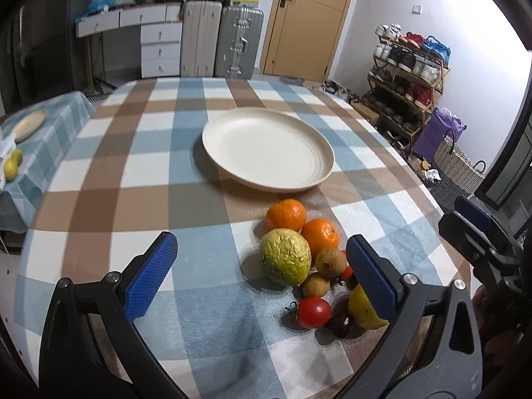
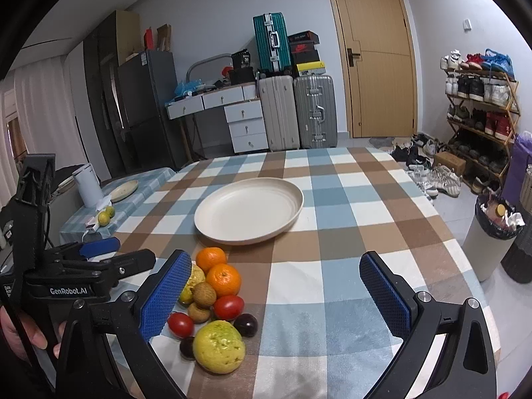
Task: Organize fruits
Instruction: 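Lower the left tool onto the green wrinkled citrus and close on it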
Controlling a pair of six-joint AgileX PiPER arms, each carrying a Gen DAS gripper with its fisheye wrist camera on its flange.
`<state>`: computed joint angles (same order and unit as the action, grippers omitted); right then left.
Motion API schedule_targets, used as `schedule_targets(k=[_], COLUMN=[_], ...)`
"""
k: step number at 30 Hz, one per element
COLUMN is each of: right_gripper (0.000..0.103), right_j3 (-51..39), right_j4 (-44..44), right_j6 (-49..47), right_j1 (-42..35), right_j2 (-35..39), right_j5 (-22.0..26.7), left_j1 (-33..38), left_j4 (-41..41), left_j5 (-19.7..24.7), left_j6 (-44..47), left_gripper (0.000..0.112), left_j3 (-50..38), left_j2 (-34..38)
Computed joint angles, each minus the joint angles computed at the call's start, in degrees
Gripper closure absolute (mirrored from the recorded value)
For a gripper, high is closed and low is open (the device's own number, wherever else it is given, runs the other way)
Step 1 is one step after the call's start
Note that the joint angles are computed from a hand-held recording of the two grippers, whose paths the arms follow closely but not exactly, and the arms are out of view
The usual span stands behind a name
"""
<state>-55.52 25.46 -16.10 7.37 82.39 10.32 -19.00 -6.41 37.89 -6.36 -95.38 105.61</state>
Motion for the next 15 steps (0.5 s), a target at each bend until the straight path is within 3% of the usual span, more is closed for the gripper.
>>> schedule_targets(k=[6,15], right_gripper=[0.0,0.0], right_j3=[-0.8,-2.3], right_j4=[8.2,17.0], right_j6=[-7.8,-16.3], right_j1=[-1.4,-3.0], right_j2=[3.0,6.5], right_j5=[0.2,1.1], left_j1=[2.1,6.5], left_j4=[-6.5,-22.1], left_j5=[5.7,11.9], left_j6=[4.1,13.1], left_gripper=[0.016,0.041], left_j3=[-9.0,-16.0], left_j2=[7.4,15.1])
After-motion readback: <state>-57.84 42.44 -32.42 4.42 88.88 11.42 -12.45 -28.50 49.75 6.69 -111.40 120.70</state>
